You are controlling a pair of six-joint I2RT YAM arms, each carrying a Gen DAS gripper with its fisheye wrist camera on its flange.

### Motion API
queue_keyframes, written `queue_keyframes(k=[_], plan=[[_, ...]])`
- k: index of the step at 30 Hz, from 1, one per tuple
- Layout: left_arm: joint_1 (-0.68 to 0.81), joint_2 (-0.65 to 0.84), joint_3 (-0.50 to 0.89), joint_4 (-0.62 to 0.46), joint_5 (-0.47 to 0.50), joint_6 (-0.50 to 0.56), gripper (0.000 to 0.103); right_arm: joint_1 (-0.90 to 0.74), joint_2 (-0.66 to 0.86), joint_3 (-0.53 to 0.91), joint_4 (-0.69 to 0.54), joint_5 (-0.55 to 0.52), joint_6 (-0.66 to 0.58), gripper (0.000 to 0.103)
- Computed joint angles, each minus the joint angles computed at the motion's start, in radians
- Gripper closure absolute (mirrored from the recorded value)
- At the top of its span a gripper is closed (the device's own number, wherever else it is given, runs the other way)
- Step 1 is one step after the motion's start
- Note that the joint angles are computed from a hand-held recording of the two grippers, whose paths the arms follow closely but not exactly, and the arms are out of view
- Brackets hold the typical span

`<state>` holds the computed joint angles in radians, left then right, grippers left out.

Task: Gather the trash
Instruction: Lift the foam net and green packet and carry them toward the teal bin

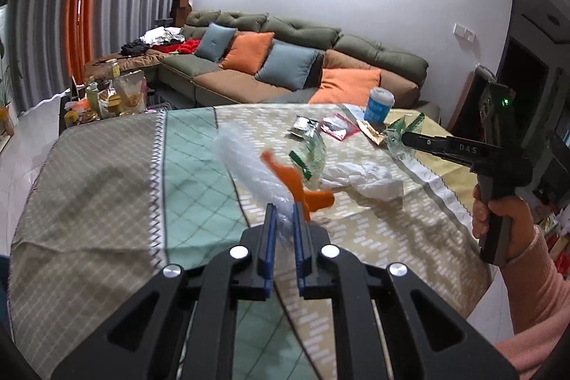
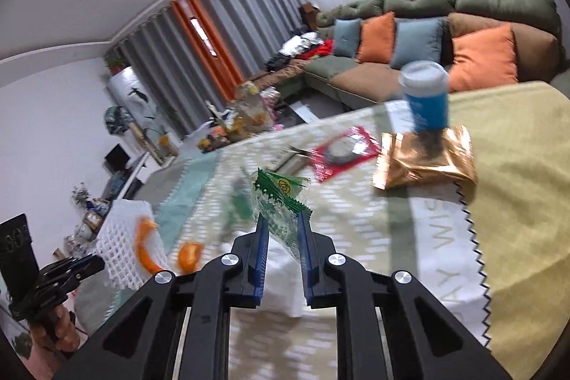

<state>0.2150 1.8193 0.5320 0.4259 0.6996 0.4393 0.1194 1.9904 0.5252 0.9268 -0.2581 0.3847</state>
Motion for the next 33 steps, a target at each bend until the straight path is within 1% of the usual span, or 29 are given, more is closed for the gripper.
queue_keyframes(k=[2,6,10,18,25,33], plan=[[0.038,-0.025,-0.013,-0.013,0.025,0.017,0.093,0.013,-0.008,-0.001,0.007,-0.028,0.004,0.087],[0.127,-0.062,-0.019,-0.077,0.092,0.063,0.093,0.08,-0.016,0.02,-0.008,-0.032,0.001,0.087],[0.208,-0.065,-0.016,-0.123,0.145,0.098,0.093,0.135,-0.006,0.044,-0.017,-0.05,0.005,0.087],[0.35,-0.045,0.011,-0.204,0.214,0.157,0.093,0.257,0.029,0.128,-0.062,-0.062,0.013,0.087],[0.467,-0.024,0.042,-0.272,0.251,0.212,0.093,0.345,0.087,0.242,-0.126,-0.081,0.006,0.087],[0.588,0.004,0.086,-0.338,0.271,0.258,0.093,0.43,0.155,0.378,-0.207,-0.108,-0.003,0.087]])
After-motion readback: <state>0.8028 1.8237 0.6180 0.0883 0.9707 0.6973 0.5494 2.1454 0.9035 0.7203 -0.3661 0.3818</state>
